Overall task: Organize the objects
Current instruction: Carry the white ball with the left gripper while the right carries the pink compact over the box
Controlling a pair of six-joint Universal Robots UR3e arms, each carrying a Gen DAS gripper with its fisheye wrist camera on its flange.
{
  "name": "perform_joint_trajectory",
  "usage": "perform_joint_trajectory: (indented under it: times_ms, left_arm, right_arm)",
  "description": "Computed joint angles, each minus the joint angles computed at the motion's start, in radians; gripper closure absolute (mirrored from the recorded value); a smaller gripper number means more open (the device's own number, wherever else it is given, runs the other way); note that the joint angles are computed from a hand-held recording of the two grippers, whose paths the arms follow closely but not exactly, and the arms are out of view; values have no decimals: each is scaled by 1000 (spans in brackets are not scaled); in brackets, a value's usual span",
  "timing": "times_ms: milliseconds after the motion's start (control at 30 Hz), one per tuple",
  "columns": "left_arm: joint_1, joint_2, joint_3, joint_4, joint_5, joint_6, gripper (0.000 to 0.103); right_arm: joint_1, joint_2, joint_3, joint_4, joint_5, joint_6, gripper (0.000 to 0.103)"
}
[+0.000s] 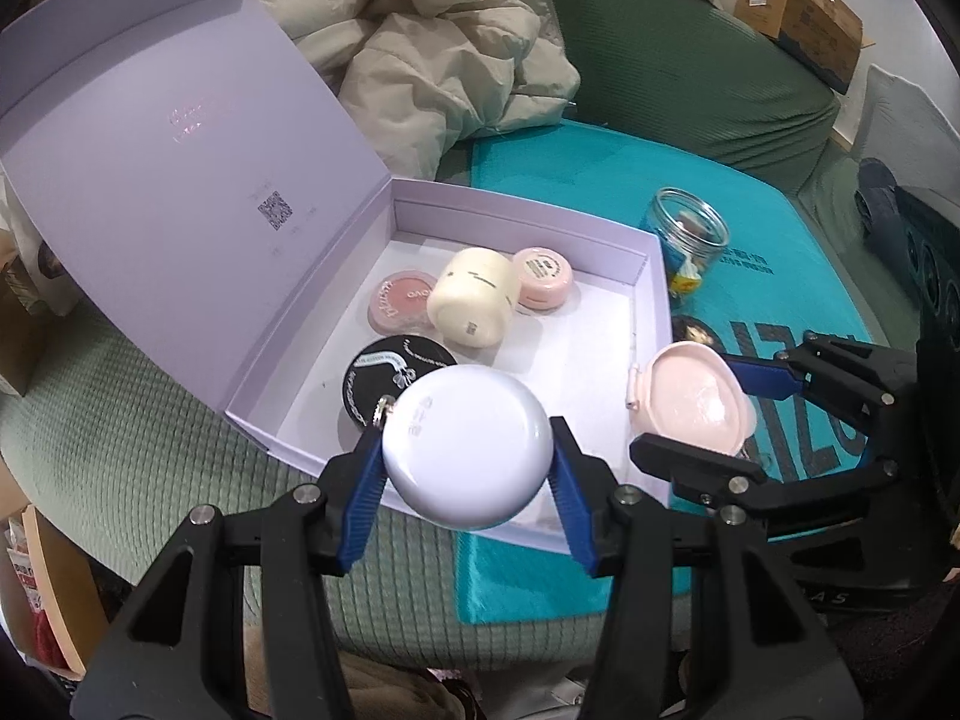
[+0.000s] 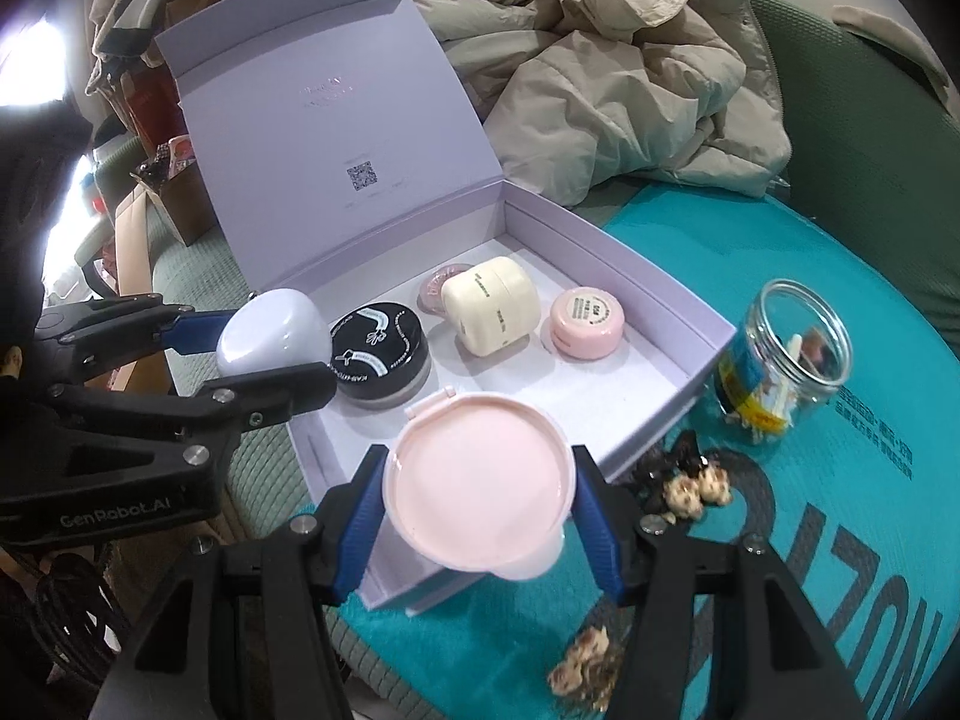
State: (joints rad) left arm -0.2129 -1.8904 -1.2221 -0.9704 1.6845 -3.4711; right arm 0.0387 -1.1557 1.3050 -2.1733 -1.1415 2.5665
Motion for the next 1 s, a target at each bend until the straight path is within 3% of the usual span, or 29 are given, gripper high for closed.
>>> perform_joint_trajectory:
  times_ms: [567, 1000]
  left_arm:
    - [113, -110, 73, 24, -63, 67, 54]
    - [157, -250, 226, -6, -88, 114, 54]
  right_arm:
    - [71, 303, -443, 141, -49, 41, 43]
    - [90, 598, -977, 380, -109, 71, 43]
